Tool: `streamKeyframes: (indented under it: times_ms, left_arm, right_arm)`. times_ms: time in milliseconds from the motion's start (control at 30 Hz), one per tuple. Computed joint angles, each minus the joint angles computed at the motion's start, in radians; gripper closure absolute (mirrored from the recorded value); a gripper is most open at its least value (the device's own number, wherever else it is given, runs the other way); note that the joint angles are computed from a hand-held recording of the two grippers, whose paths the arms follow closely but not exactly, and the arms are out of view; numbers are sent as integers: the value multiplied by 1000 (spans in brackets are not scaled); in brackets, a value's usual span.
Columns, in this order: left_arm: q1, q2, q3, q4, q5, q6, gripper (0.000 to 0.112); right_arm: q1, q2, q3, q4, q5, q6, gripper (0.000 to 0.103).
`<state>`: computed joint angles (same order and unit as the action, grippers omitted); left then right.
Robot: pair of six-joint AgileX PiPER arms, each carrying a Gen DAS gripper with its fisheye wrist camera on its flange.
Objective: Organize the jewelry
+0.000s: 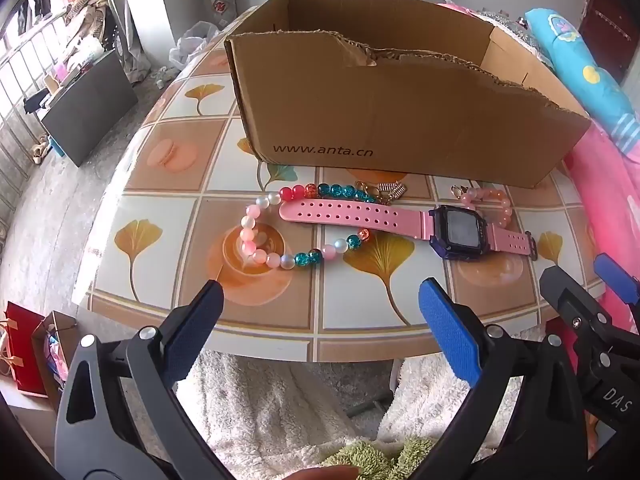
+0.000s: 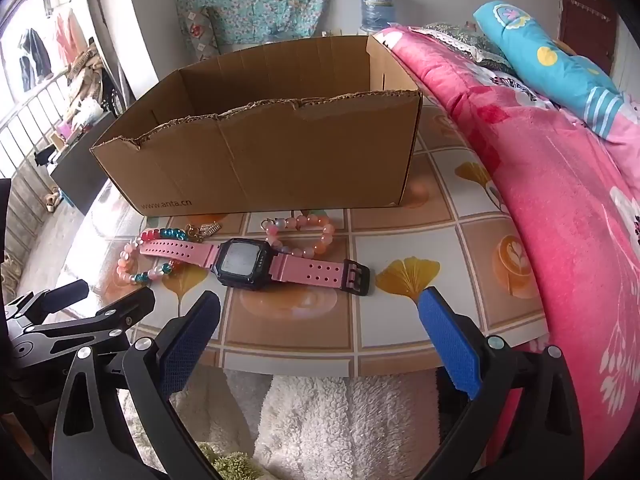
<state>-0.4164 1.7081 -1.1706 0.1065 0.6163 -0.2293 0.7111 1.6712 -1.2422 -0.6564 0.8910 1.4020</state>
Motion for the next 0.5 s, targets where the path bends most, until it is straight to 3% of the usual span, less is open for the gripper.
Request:
streamKeyframes:
  times_ms: [500]
  left_arm:
    - [5,4,-12,-24,11,17,18]
  right_arm:
    - [-6,1,-11,7,16,-27,6]
